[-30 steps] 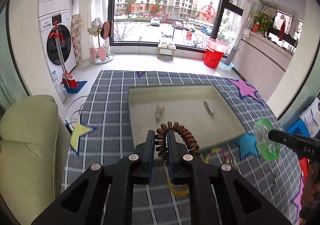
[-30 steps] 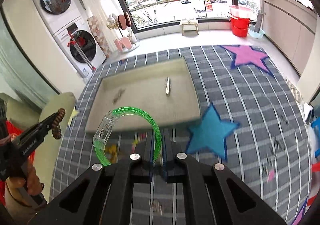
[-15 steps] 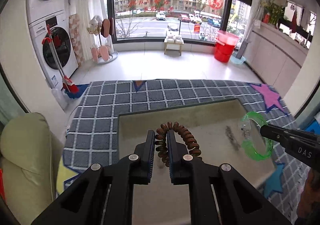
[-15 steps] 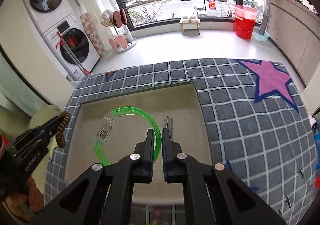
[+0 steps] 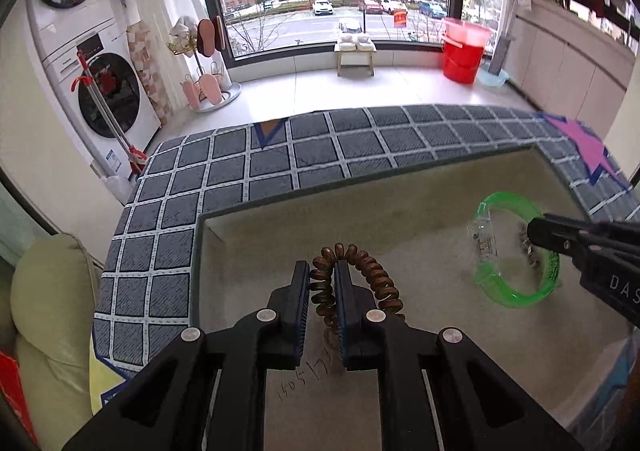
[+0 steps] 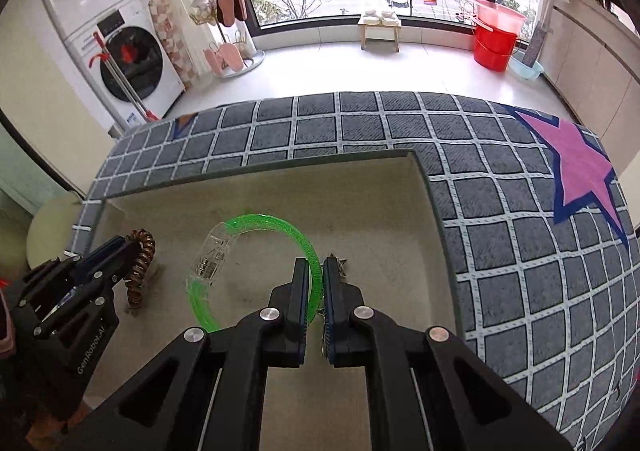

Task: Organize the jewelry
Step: 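Carry the bangle and coiled bracelet into the tray and open both tools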

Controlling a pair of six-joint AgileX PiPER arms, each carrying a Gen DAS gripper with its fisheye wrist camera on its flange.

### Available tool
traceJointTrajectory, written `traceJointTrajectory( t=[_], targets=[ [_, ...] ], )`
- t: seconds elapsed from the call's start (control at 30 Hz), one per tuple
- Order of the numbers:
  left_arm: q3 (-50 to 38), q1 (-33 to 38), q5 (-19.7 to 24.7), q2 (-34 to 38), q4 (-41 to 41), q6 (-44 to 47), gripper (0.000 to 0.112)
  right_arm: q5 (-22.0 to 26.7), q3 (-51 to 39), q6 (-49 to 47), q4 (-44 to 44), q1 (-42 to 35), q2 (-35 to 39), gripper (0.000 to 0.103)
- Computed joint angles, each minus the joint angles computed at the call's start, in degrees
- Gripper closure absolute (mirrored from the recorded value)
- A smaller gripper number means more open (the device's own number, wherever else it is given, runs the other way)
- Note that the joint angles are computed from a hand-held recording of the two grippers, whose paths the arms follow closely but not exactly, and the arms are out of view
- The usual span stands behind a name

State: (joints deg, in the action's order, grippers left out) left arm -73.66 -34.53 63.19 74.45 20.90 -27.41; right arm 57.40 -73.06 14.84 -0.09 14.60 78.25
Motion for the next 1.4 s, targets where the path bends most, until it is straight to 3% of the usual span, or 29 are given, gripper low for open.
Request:
traceJointTrajectory(
  t=[0.47, 0.53, 0.6, 0.63, 1.27, 1.3, 1.33, 1.37, 1.4],
  targets=[
    [-3.55, -2.93, 5.51, 3.73, 1.99, -0.26, 0.086, 0.91, 0.05, -0.42, -0.35, 0.96, 0.95, 0.091],
    [-3.81, -3.35, 5.94, 3.87, 2.49, -0.55, 0.086, 1.09, -0.03, -1.06, 0.87, 0.09, 0.62, 0.081],
    [-3.79, -3.44, 6.10, 3.32, 2.29, -0.71, 0.086, 0.53, 0.48, -1.30, 1.78, -0.43, -0.37, 0.053],
    [-3.92, -3.40, 6.19, 3.08, 1.97, -0.80, 0.086, 0.08, 0.70, -1.26, 1.93, -0.78, -1.20, 0.051],
    [-4.62, -0.70, 5.31, -0.29, -2.68, -0.15, 0.085, 4.35, 2.65, -2.32, 6.80, -7.90, -10.63, 0.051],
    [-4.64, -0.69, 5.37, -0.72, -3.07, -0.05, 0.082, 4.56, 2.93, -2.69, 7.23, -8.27, -11.02, 0.051],
    [-4.70, -0.65, 5.50, -1.07, -3.33, -0.03, 0.033, 4.72, 3.30, -2.93, 7.48, -8.56, -11.54, 0.051],
    [-5.08, -0.87, 6.31, -1.51, -2.90, -0.95, 0.009, 4.93, 3.68, -2.94, 7.60, -8.61, -12.18, 0.050],
    [-4.10, -1.71, 5.57, -2.54, -0.77, -3.06, 0.009, 5.24, 3.98, -3.48, 8.25, -9.06, -12.81, 0.043]
  ],
)
